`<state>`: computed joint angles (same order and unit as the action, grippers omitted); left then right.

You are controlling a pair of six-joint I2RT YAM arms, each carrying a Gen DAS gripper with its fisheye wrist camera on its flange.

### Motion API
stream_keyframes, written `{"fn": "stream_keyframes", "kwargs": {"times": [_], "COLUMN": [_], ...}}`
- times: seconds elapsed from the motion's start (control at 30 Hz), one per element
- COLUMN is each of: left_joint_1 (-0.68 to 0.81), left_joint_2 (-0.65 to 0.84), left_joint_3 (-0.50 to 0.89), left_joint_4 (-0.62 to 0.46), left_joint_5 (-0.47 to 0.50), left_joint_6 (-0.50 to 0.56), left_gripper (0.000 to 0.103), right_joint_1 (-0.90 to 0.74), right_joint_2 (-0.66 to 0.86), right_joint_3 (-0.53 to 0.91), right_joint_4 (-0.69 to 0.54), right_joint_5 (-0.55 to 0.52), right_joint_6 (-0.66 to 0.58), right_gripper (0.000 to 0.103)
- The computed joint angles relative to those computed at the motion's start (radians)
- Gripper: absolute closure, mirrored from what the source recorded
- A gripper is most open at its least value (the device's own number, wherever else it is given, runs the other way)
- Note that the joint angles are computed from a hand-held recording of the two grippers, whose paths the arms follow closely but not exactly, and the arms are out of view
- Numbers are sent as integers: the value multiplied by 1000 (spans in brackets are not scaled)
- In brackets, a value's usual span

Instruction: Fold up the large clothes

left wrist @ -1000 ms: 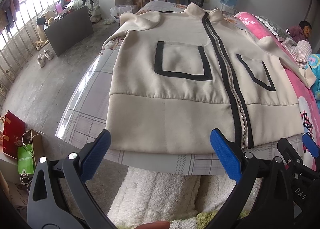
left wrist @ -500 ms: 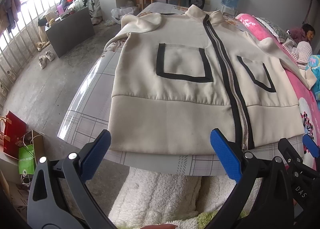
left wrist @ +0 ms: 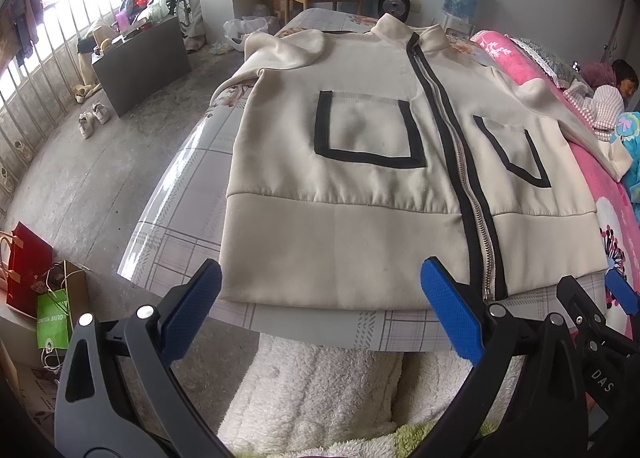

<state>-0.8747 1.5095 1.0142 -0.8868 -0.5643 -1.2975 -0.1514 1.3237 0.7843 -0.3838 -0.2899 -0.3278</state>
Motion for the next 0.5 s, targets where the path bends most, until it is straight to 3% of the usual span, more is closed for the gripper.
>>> {"fn": "stream_keyframes", "kwargs": {"times": [0.5], "left_joint_1": [0], "left_joint_2": [-4], "left_joint_3": [-1], "left_joint_4": [-3], "left_joint_5": [0], "left_joint_6": [-3], "left_gripper": [7], "right_joint_1": [2], "right_joint_2": [1], "right_joint_3": [-1], "right_joint_4": [0], "right_joint_5": [2], "right_joint_6": [1], "right_gripper": [5]}}
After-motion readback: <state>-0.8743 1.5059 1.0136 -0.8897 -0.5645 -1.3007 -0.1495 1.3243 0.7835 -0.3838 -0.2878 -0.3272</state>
